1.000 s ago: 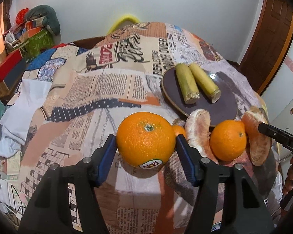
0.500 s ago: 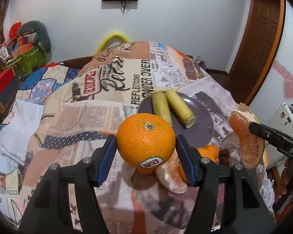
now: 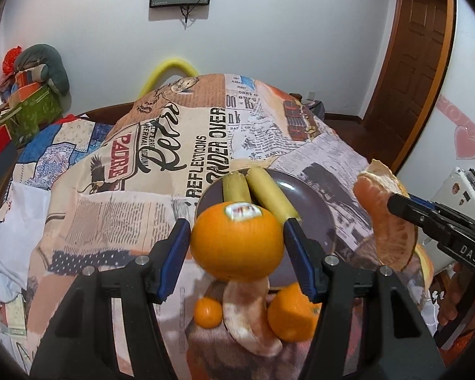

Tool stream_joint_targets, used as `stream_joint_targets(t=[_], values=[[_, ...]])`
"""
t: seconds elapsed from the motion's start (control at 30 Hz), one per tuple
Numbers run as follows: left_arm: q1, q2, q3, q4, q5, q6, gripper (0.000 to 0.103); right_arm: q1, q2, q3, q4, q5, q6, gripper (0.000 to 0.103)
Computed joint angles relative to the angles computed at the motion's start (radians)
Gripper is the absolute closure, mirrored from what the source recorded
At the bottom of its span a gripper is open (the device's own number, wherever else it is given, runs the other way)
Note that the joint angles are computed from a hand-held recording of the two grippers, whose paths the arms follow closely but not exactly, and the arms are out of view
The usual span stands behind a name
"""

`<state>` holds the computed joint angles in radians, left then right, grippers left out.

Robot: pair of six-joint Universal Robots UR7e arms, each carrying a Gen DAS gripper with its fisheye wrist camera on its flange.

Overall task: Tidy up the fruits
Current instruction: 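Lift and carry the corn cob over the plate while the left carries the orange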

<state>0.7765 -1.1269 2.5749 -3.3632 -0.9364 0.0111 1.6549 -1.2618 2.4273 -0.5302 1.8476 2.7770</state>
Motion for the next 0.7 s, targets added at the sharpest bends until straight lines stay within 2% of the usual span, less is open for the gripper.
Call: stream_joint_targets(t=[0.33,0.6,0.7], values=[[0.129,0.132,-0.139,-0.005,-0.008,0.067,0.047,-0.062,0.056,-0.070,0.033,-0.044,-0.018,0.081],[0.168,0.192,-0.200,-0.012,-0.018,0.110,0.047,-0.073,0.100,-0.156,0.082,-0.031,-0.053,0.081],[0.189,0.197,-0.225,0.027,-0.063,0.108,0.048,-0.075,0.122,-0.185,0.097,-0.024,-0.068,0.081]])
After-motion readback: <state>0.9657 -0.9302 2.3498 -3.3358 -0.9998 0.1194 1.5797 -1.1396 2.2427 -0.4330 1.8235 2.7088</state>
